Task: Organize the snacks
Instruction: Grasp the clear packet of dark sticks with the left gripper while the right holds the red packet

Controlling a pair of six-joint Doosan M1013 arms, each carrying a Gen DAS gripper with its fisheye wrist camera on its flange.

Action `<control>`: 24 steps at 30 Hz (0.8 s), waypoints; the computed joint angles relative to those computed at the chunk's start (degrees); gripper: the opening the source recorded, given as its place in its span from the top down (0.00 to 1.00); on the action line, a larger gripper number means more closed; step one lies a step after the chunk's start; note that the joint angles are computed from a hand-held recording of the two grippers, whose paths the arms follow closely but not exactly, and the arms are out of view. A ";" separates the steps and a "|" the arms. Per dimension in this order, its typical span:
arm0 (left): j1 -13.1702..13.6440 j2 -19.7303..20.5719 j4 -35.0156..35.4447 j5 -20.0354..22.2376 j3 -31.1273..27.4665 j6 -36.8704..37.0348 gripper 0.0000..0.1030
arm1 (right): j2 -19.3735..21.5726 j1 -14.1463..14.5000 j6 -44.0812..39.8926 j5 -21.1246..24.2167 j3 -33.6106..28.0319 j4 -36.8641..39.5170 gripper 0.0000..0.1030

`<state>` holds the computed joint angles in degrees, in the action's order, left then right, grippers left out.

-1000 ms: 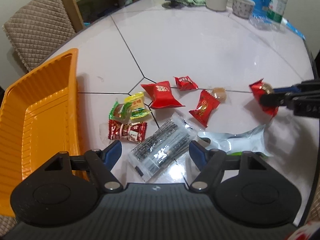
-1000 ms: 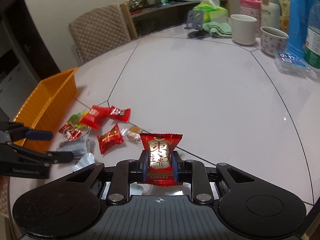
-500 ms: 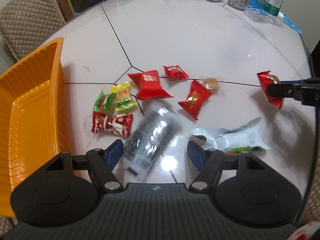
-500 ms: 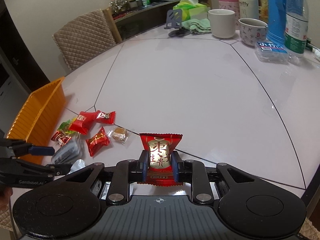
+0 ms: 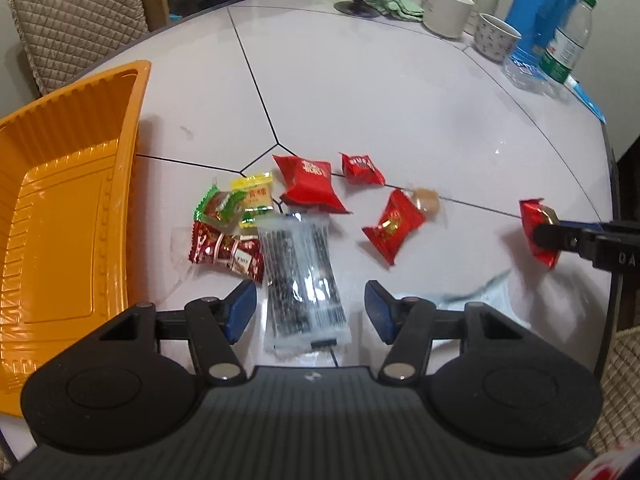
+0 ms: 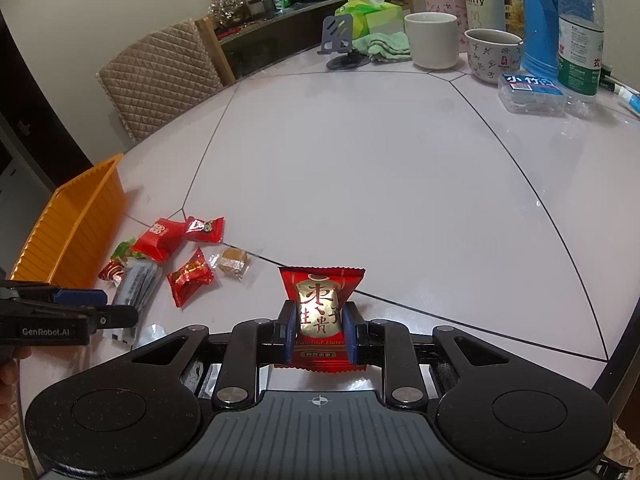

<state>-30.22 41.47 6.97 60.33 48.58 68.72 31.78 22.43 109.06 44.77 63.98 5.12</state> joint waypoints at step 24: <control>-0.14 -2.62 1.69 -3.55 3.94 -8.54 0.67 | -1.07 0.26 -1.23 -0.40 0.71 2.45 0.76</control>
